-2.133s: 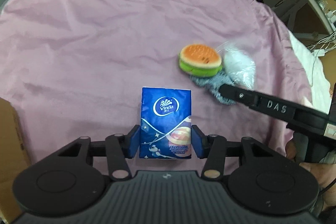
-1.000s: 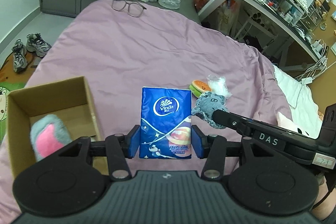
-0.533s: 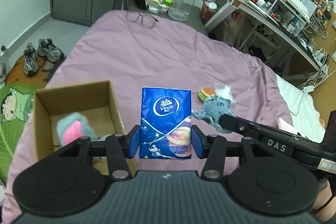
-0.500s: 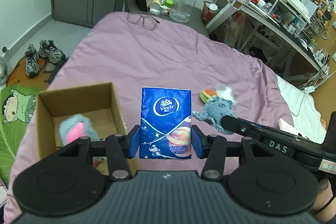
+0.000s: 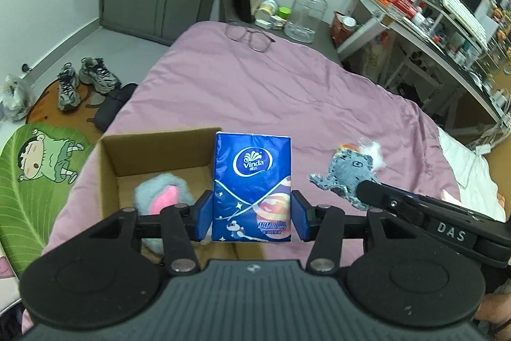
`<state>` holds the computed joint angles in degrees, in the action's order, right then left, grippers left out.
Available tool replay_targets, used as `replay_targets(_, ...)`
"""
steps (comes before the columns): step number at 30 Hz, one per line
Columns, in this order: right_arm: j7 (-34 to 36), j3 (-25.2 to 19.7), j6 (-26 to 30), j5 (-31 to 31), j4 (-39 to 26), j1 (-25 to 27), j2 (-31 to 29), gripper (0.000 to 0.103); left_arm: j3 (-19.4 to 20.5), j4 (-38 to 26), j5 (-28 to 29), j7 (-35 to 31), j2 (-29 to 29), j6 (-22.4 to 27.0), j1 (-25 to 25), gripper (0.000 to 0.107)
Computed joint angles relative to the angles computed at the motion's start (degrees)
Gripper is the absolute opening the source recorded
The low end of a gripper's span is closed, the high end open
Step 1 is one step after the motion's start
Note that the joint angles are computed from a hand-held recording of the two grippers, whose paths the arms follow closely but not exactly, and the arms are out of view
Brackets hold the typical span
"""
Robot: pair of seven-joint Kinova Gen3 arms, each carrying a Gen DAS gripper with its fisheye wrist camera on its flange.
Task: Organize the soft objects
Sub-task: 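Carry the tissue pack with the left gripper while the right gripper carries the denim cloth over the box, then open the left gripper over the box while the right gripper releases the denim cloth into it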
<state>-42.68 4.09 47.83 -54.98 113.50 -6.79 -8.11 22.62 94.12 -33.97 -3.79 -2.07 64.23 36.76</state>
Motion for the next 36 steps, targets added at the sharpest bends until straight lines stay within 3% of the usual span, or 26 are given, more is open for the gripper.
replay_targets(14, -5.9, -5.4, -5.0, 3.7, -1.8, -5.3, 2.6, 0.021, -1.7, 8.2, 4.4, -4.3, -4.9, -6.5, -7.5, 0.049)
replay_targets(26, -12.4, -9.0, -8.6, 9.0, -4.5, -8.4, 6.6, 0.021, -1.7, 16.8, 11.6, -9.2, -9.6, -17.1, -15.8, 0.050)
replay_targets(36, -14.2, -10.8, -9.5, 9.9, -5.7, -9.0, 8.9, 0.023, -2.3, 18.0, 14.7, -11.7, -9.1, -17.9, -19.4, 0.051)
